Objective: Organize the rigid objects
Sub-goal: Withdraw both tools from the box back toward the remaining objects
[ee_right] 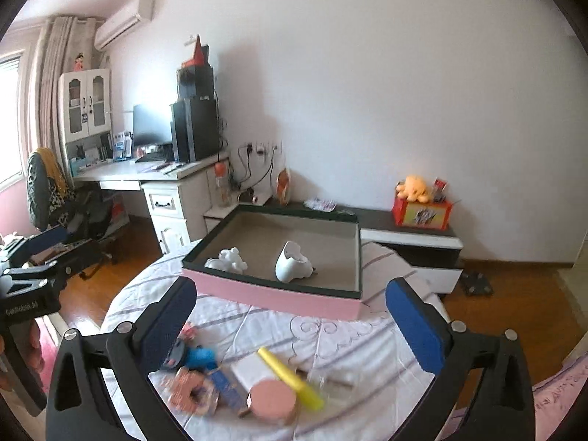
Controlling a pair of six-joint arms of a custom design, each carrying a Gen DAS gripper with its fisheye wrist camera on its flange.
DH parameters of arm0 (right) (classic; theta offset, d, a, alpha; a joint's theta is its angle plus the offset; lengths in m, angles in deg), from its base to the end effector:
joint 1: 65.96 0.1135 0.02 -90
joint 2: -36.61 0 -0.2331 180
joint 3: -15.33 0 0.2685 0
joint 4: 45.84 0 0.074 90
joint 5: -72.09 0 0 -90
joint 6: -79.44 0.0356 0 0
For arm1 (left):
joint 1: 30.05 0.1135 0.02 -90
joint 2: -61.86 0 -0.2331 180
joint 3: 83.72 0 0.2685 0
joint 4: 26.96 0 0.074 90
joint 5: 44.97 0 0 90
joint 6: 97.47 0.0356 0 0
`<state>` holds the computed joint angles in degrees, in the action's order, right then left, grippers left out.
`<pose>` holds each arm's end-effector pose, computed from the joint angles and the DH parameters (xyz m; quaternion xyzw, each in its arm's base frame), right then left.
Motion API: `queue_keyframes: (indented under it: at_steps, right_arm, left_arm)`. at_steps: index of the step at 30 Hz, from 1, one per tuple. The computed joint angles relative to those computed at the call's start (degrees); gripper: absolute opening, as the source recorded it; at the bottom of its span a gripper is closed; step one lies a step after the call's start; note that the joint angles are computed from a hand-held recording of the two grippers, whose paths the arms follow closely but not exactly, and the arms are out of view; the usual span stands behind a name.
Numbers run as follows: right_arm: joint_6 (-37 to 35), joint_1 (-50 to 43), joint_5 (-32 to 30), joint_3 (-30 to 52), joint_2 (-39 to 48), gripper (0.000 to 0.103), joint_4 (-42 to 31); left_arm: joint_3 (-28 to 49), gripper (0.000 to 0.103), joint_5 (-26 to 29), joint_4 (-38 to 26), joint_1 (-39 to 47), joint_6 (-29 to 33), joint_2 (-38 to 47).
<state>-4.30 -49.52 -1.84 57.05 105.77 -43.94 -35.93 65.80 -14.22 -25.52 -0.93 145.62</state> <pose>0.2646 0.0678 0.1610 -0.0001 0.8409 -0.0120 0.5410 0.3106 0.0119 0.1452 0.1136 0.8194 -0.0976 0.5532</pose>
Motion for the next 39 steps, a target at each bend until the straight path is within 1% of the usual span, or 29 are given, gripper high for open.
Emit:
queue_keyframes:
  at_steps: [3, 5, 7, 11, 15, 20, 25, 30, 35, 39]
  right_arm:
    - [1.2, 5.1, 6.6, -5.0, -8.6, 0.103, -2.8]
    - [2.3, 8.3, 10.4, -7.1, -12.9, 0.103, -4.9]
    - [3.4, 10.8, 12.9, -8.5, -16.4, 0.103, -7.0]
    - [4.4, 14.0, 16.1, -11.0, -22.1, 0.103, -9.9]
    - [5.4, 16.7, 19.0, -12.0, -25.4, 0.103, -12.5]
    - [5.9, 18.1, 20.9, -12.5, -27.4, 0.103, -14.1]
    - [6.1, 18.8, 21.9, -13.2, -28.9, 0.103, -14.9]
    - [5.9, 17.7, 21.1, -13.3, -27.8, 0.103, -14.2]
    - [6.1, 13.2, 17.3, -13.1, -21.8, 0.103, -10.6]
    - [6.1, 9.4, 14.7, -12.0, -12.1, 0.103, -5.6]
  left_arm:
    - [-7.2, 0.103, 1.1, -0.4, 2.4, 0.9, -9.0]
    - [-10.8, 0.103, 0.5, -1.3, 2.9, 1.5, -14.4]
    - [-13.4, 0.103, 0.5, -2.3, 3.7, 1.8, -19.1]
    - [-17.6, 0.103, 4.3, -7.7, 6.9, 3.5, -29.0]
    - [-19.6, 0.103, 4.4, -11.0, 7.2, 4.7, -34.8]
    - [-20.5, 0.103, 4.7, -13.5, 7.3, 5.7, -38.2]
    - [-20.8, 0.103, 3.1, -12.8, 6.3, 5.8, -38.7]
    - [-19.8, 0.103, 3.3, -10.5, 6.1, 6.3, -34.1]
    - [-16.7, 0.103, 2.0, -6.6, 5.1, 7.2, -23.0]
    - [-13.4, 0.103, 0.1, -3.1, 3.6, 8.0, -11.8]
